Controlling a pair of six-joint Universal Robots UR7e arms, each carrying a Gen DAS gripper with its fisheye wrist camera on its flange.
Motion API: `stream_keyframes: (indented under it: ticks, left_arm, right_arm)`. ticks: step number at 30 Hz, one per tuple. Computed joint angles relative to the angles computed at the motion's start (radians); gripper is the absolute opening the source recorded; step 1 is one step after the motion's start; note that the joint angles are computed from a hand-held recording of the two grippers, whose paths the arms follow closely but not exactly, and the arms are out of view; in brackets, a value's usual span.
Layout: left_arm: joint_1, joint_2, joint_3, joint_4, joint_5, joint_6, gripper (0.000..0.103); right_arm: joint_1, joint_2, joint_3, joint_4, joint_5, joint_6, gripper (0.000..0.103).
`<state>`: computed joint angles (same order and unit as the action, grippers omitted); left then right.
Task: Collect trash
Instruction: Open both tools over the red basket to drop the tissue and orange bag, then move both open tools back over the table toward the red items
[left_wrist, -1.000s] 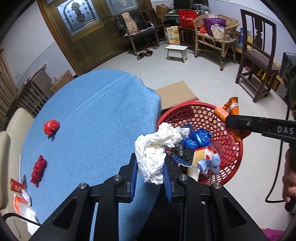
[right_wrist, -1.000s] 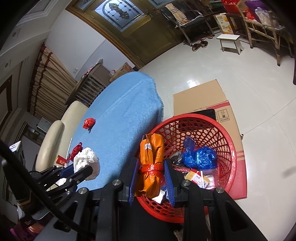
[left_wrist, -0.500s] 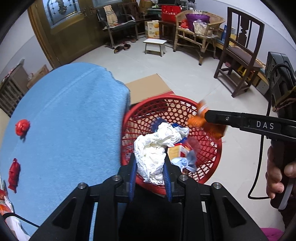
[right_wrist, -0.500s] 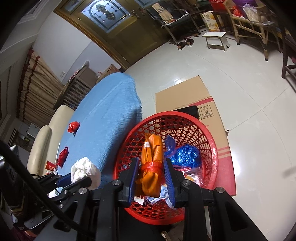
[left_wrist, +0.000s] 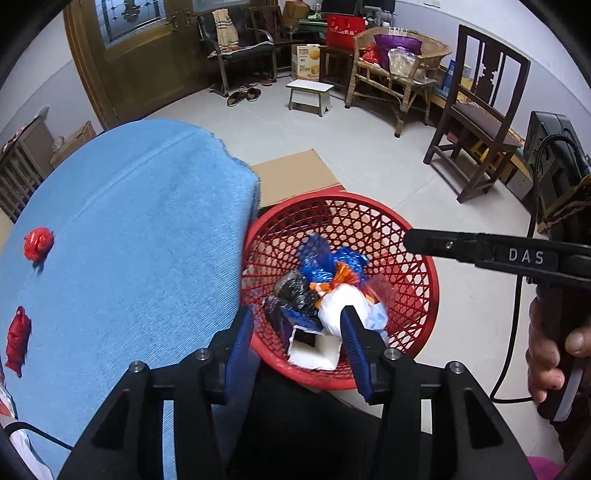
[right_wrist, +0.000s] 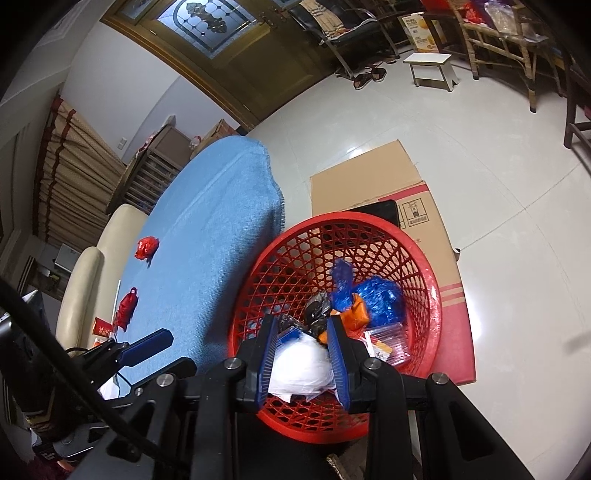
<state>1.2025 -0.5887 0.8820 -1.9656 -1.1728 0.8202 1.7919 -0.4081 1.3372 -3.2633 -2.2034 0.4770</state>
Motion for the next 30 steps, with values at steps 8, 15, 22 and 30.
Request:
stream_keyframes:
  ticks: [8, 15, 22, 30]
  left_arm:
    - [0.033, -0.023, -0.014, -0.057, 0.009, -0.009, 0.050]
    - [0.055, -0.021, -0.052, -0.107, 0.011, -0.035, 0.051]
    - [0.081, -0.018, -0.090, -0.148, 0.022, -0.072, 0.051]
    - [0.112, -0.019, -0.140, -0.174, 0.030, -0.111, 0.051]
  right_arm:
    - [0.010, 0.026, -0.061, 0.048, 0.015, -0.016, 0.031]
    - [0.029, 0.071, -0.163, 0.127, 0.030, -0.057, 0.031]
    - [0.047, 0.123, -0.277, 0.221, 0.040, -0.087, 0.031]
    - [0.073, 0.224, -0.489, 0.366, 0.069, -0.139, 0.031]
